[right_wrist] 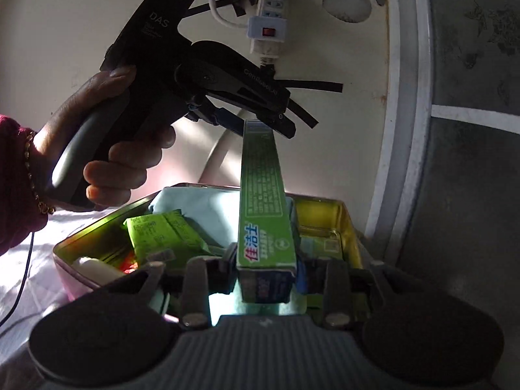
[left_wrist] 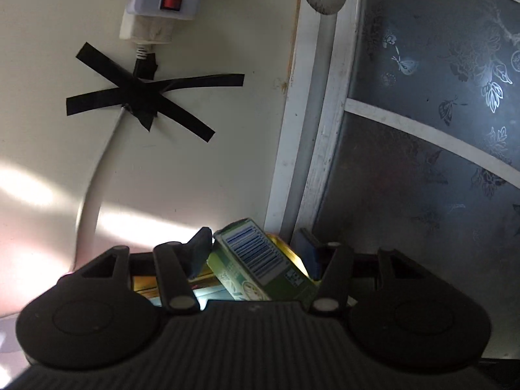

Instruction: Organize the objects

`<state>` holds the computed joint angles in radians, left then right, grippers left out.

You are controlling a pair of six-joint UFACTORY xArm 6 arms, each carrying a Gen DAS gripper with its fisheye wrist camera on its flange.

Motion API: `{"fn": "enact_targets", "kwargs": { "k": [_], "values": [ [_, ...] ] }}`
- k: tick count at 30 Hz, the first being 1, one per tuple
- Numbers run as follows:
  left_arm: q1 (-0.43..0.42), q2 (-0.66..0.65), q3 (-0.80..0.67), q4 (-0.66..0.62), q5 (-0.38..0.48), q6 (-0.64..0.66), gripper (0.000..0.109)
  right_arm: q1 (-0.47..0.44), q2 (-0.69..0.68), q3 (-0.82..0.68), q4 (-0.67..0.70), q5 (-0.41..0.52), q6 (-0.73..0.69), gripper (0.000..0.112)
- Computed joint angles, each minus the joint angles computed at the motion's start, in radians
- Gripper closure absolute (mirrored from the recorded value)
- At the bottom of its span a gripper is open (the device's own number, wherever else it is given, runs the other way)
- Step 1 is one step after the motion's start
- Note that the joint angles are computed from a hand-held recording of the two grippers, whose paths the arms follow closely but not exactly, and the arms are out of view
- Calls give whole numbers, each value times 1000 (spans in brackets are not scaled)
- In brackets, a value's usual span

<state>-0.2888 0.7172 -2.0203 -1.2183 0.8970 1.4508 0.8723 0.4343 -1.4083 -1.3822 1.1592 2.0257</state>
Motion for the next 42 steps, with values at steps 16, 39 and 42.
{"fn": "enact_targets", "kwargs": {
  "k": [16, 39, 42],
  "values": [
    [24, -144, 261, 46, -182, 43, 35, -3, 19, 26, -34, 56, 163, 55],
    [285, -435, 755, -184, -320, 427, 23, 165, 140, -181, -35, 85, 283, 45],
    [315, -439, 780, -239, -337, 482, 13, 169, 156, -203, -31, 48, 312, 38]
  ]
}}
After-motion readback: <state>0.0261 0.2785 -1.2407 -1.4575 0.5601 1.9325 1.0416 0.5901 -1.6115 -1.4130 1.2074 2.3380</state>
